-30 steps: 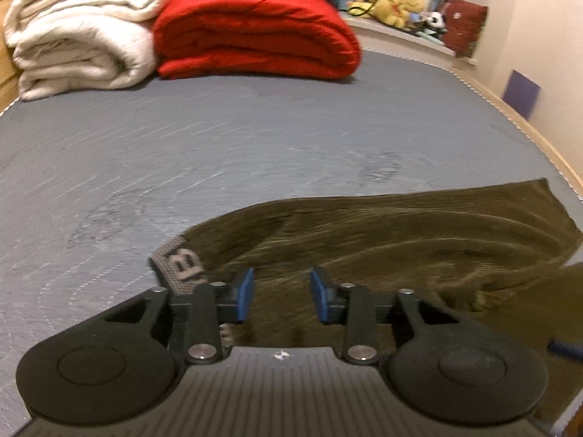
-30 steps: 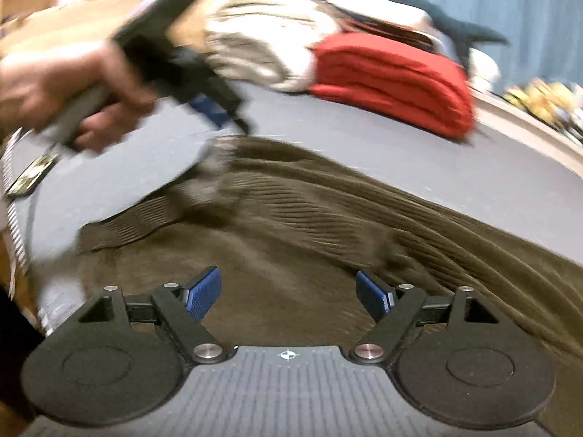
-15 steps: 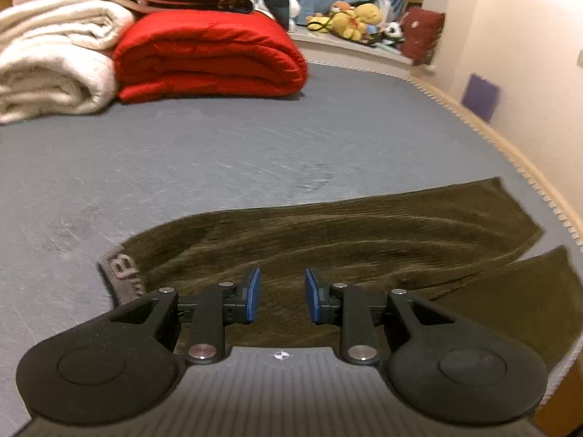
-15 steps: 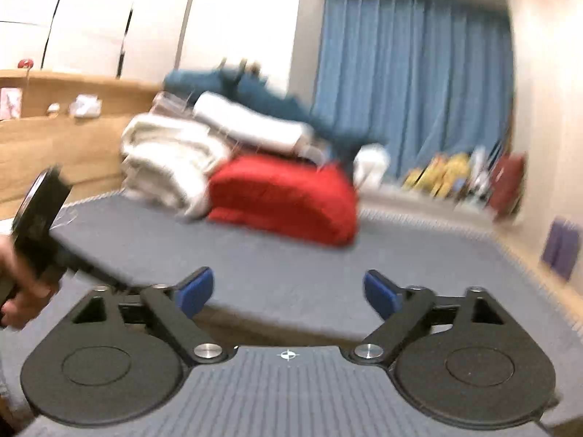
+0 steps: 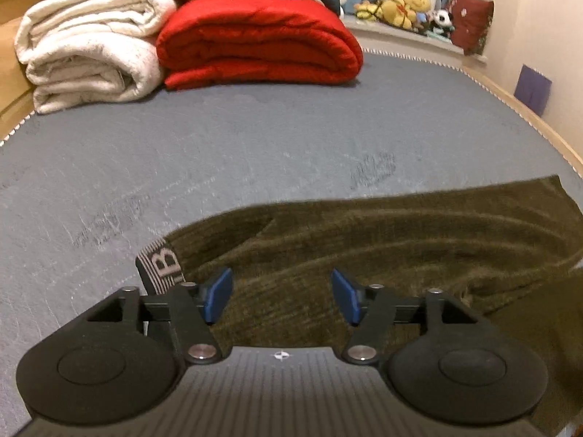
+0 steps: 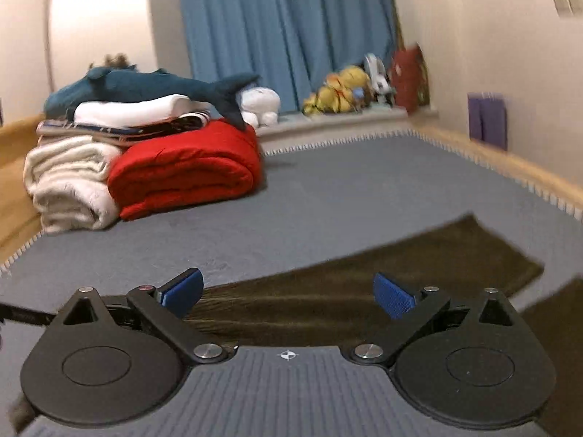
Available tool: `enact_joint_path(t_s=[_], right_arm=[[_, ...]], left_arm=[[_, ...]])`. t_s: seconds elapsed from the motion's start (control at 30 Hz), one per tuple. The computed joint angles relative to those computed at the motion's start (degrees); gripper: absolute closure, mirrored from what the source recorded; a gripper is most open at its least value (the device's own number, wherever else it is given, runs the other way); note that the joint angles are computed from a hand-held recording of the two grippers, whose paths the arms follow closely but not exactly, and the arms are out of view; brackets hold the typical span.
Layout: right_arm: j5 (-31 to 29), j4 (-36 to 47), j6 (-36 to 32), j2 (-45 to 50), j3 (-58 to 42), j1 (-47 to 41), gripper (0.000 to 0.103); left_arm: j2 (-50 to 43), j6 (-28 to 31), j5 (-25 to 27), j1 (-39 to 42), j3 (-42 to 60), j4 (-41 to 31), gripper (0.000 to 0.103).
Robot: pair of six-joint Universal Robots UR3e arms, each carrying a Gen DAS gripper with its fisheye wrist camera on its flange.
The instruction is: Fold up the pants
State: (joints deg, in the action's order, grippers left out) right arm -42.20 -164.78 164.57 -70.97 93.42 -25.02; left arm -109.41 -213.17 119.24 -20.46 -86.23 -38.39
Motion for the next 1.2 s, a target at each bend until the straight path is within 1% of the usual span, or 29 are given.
enact_joint_path(t_s=[0.07,0.2,0.27,0.37,0.43,0.57,0.63,0.67,0.7,0.73,0.8,0.87,0.9,0.93,1.2], right_arm=[[-0.5,0.2,0.5,0.5,-0.3,-0.1,0.003],[-1.2,-2.1,-0.5,-1.6,3.2,-0.1,0.003],[-0.7,-1.5,-2.5,-3.1,4.9,-0.8,0.003],[-1.4,-1.5,-4.9,-4.8,6.7,-0.7,0.003],[-1.8,-2.7,-6.3,-5.7,8.3,-0.7,0.003],[-2.1,-5.5,-8.6,-7.1,10.7,0.1,0.003],[-2.3,-7.1,-9.7,-7.7,11.8,0.5,0.003],[-2.3,-7.8,-10.2,-7.9,12.2,0.6,0.003],[-2.3,-8.6,-10.7,-8.1,12.7,0.7,0.003],[-2.5,-9.0,-11.0,-8.2,12.7,0.9,0.003],[-2.7,-9.9,-11.6,-8.6,13.0,1.2,0.003],[-2.9,-11.0,-11.7,-8.8,13.3,1.4,0.003],[-3.0,-10.9,-11.8,-8.9,13.3,1.4,0.003],[-2.9,-10.6,-11.9,-9.0,13.1,1.5,0.003],[-3.9,-5.0,-11.4,-8.9,10.8,1.0,0.004]], left_arm=[[-0.9,0.8,2.0,-0.8,0.6,1.8,0.031],[-3.5,1.4,7.4,-3.2,3.3,4.0,0.024],[-3.7,1.6,8.1,-3.4,3.1,6.1,0.024],[-3.6,0.9,7.9,-3.1,2.9,7.0,0.023],[-3.1,1.1,6.3,-2.5,2.2,7.8,0.023],[-1.7,3.1,3.5,-1.7,-0.4,10.4,0.024],[-1.5,3.9,2.9,-1.8,-1.7,12.1,0.025],[-1.3,4.1,2.7,-1.8,-2.3,12.6,0.030],[-1.1,4.5,2.0,-1.5,-2.9,13.0,0.039],[-1.0,4.6,1.3,-1.3,-3.3,13.0,0.044],[-0.8,4.4,0.1,-0.8,-4.0,12.9,0.067],[-0.6,3.9,-0.8,-0.2,-4.4,12.5,0.077],[-0.4,3.5,-1.1,0.0,-4.6,12.4,0.080],[-0.3,3.3,-1.2,0.1,-4.6,12.3,0.081],[-1.3,3.1,-1.0,-0.6,-3.6,12.9,0.081]])
